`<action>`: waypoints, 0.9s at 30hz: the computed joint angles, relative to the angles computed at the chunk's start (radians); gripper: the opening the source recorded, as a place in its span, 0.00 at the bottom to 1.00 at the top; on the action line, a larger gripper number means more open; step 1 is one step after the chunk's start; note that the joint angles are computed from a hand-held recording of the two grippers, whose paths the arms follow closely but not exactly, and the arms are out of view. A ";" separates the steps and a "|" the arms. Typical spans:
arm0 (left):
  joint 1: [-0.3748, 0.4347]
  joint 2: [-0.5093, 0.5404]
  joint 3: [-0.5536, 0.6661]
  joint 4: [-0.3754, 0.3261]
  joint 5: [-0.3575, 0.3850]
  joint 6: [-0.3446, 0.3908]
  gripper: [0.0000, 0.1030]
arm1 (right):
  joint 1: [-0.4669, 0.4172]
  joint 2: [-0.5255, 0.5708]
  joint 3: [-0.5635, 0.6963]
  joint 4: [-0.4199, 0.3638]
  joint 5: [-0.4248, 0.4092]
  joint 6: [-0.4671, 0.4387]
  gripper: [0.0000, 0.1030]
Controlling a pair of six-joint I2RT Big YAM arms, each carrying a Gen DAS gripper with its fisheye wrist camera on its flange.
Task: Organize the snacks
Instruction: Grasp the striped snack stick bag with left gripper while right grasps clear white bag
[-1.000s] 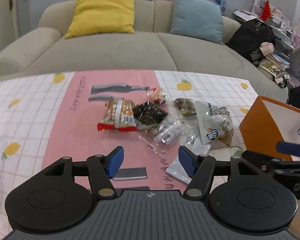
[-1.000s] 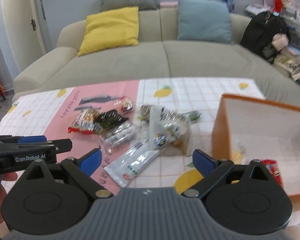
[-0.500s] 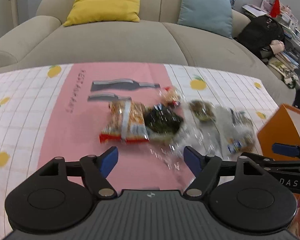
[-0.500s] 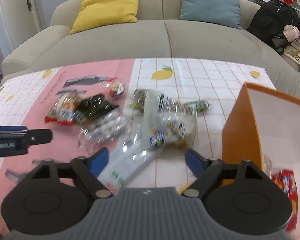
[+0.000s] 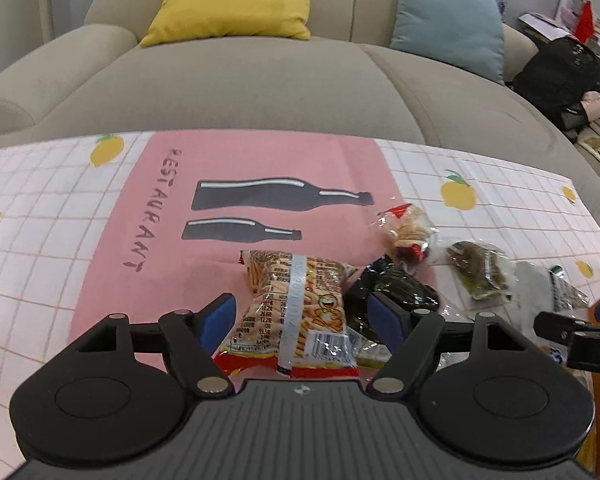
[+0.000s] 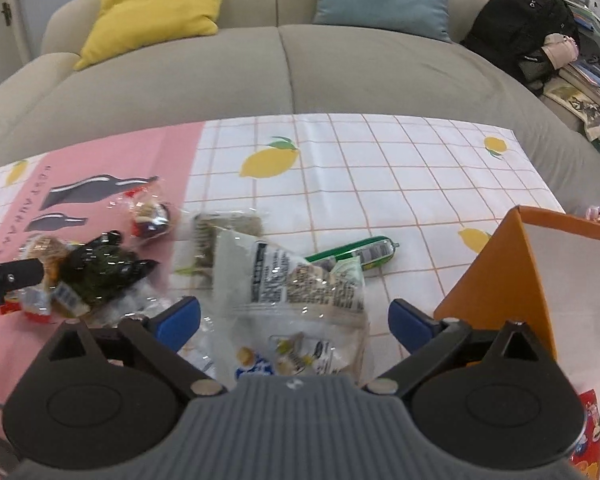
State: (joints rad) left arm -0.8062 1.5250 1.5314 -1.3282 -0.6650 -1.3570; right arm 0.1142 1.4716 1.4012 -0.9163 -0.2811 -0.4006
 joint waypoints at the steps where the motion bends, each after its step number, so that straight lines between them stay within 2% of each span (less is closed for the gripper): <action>1: 0.006 0.000 -0.005 0.008 0.005 0.003 0.85 | 0.000 0.006 0.003 -0.003 0.000 0.000 0.95; 5: 0.016 0.004 -0.012 0.011 0.008 -0.017 0.85 | -0.002 0.019 0.005 -0.006 -0.010 0.000 0.94; 8: 0.020 -0.004 -0.025 0.024 0.015 -0.039 0.75 | 0.001 0.015 -0.003 0.005 0.005 -0.001 0.88; 10: 0.020 -0.002 -0.024 0.020 0.018 -0.039 0.67 | 0.001 0.016 -0.001 -0.005 -0.003 -0.012 0.80; 12: 0.017 0.000 -0.022 0.022 0.022 -0.036 0.64 | 0.004 0.010 -0.009 -0.001 0.001 -0.026 0.77; 15: 0.008 0.015 0.001 -0.018 0.026 -0.061 0.57 | 0.007 -0.006 -0.027 0.012 0.002 -0.050 0.69; 19: -0.017 0.027 0.022 -0.044 0.037 -0.078 0.50 | 0.000 -0.029 -0.042 -0.014 -0.030 -0.083 0.60; 27: -0.096 0.051 0.080 -0.146 0.087 -0.184 0.48 | -0.046 -0.101 -0.096 -0.106 -0.099 -0.169 0.56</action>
